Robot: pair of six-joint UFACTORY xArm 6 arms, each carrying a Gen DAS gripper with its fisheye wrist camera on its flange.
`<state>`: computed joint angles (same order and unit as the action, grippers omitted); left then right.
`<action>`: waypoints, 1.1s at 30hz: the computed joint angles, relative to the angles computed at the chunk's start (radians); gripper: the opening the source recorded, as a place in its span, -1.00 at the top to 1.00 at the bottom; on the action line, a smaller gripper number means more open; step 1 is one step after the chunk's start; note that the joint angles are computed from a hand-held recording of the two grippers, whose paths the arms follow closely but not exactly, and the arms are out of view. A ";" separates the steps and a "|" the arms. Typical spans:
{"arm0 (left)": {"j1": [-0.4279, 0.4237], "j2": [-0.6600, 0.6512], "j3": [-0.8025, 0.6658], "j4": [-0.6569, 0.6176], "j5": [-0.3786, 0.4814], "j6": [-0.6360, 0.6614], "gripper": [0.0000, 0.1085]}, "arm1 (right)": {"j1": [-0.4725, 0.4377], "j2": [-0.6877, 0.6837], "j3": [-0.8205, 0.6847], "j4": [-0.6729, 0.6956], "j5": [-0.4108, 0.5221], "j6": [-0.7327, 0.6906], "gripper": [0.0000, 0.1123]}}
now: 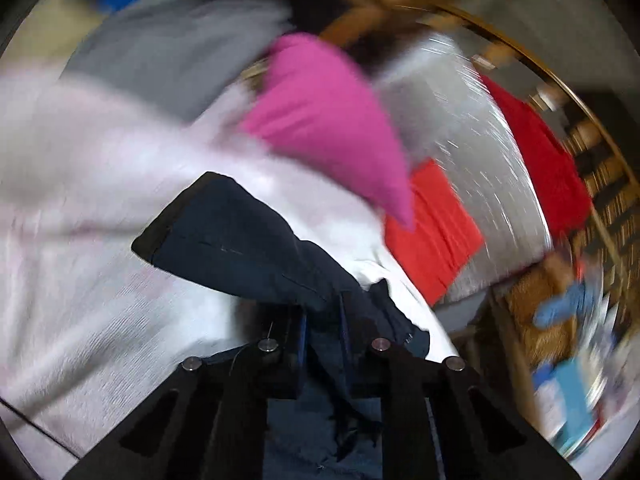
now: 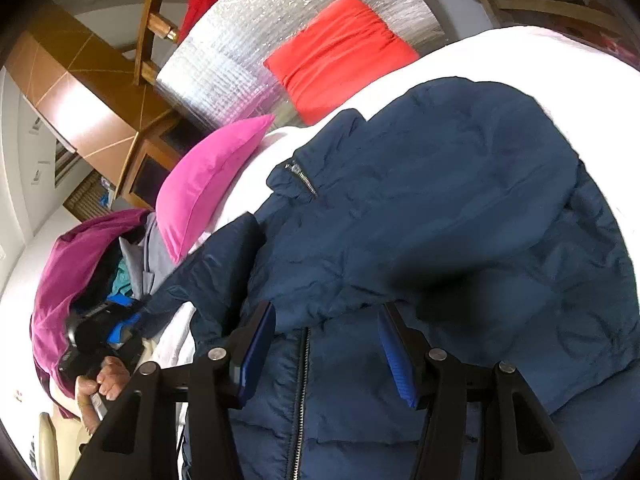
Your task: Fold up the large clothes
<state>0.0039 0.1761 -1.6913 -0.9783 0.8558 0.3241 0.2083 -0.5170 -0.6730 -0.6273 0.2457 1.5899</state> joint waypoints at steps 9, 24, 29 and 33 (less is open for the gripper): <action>-0.199 -0.133 0.123 -0.001 0.080 0.373 0.75 | -0.037 -0.104 0.056 -0.016 0.046 0.031 -0.02; -0.129 -0.040 -0.062 0.121 0.565 0.330 -0.31 | -0.029 -0.282 0.080 -0.021 0.247 0.017 -0.12; 0.023 0.028 -0.165 0.066 0.553 0.257 -0.36 | 0.001 -0.205 -0.007 0.011 0.281 -0.080 -0.12; 0.068 0.086 -0.210 0.131 0.463 0.104 -0.36 | 0.055 -0.056 -0.151 0.065 0.332 -0.241 -0.35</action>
